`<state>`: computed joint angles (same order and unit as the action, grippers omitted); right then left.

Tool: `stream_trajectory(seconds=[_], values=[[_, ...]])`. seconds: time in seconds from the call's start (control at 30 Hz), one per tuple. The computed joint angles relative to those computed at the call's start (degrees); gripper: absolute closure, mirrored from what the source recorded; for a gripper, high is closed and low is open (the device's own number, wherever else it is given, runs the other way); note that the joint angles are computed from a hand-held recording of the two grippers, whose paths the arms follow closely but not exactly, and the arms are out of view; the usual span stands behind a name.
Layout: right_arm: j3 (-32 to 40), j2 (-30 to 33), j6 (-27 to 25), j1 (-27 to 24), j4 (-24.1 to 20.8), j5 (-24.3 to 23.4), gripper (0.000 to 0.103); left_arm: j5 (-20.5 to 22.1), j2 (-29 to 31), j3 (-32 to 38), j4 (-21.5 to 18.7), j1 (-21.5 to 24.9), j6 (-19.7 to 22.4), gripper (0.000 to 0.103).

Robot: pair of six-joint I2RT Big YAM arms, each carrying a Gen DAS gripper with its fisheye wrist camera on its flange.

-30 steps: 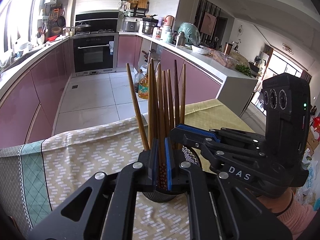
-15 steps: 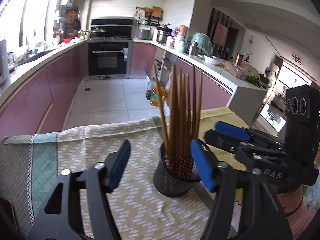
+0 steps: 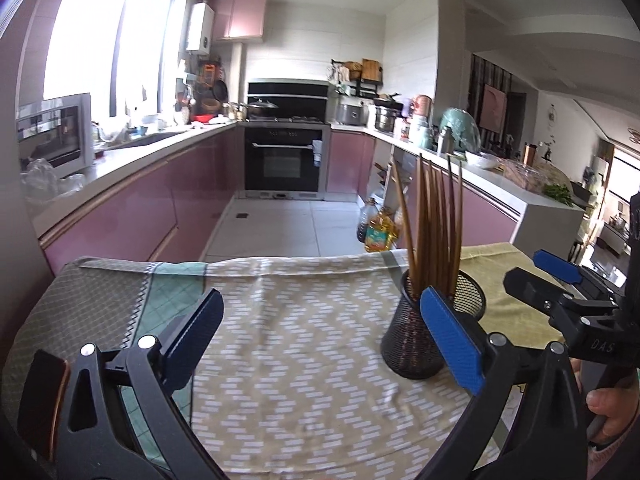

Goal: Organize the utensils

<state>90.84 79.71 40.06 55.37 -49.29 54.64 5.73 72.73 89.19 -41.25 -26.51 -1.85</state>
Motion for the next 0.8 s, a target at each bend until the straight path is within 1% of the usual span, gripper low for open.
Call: stream_trajectory(seconds=[0.07,0.13,0.17,0.27,0.4,0.47,0.8], values=[[-0.1,0.3,0.1,0.8,0.0,1.8,0.007,-1.0,-1.3,-1.6,2.0,0.3,-1.3,0.006],[-0.5,0.4,0.3,1.5,0.3,3.4,0.007,-2.8,-2.5,-3.2,3.8,0.4,-2.1,0.006],[-0.9,0.4,-0.3,1.9,1.2,4.2,0.007,-3.6,-3.1,-4.1,4.7,0.5,-2.2,0.006],[-1.3,0.6,-0.4,3.1,1.7,6.7,0.007,-4.9,-4.7,-6.1,6.7,0.7,-2.0,0.006],[-1.0,1.0,0.2,4.3,0.8,9.4,0.007,-7.0,-6.5,-8.1,8.9,0.0,-0.6,0.006],[-1.4,0.8,-0.1,4.7,1.2,10.8,0.007,-7.5,-7.2,-8.7,9.3,-0.3,-0.3,0.006],[-1.1,0.9,-1.2,6.0,1.9,13.2,0.007,-8.6,-9.0,-10.4,10.1,-0.8,-0.3,0.006]])
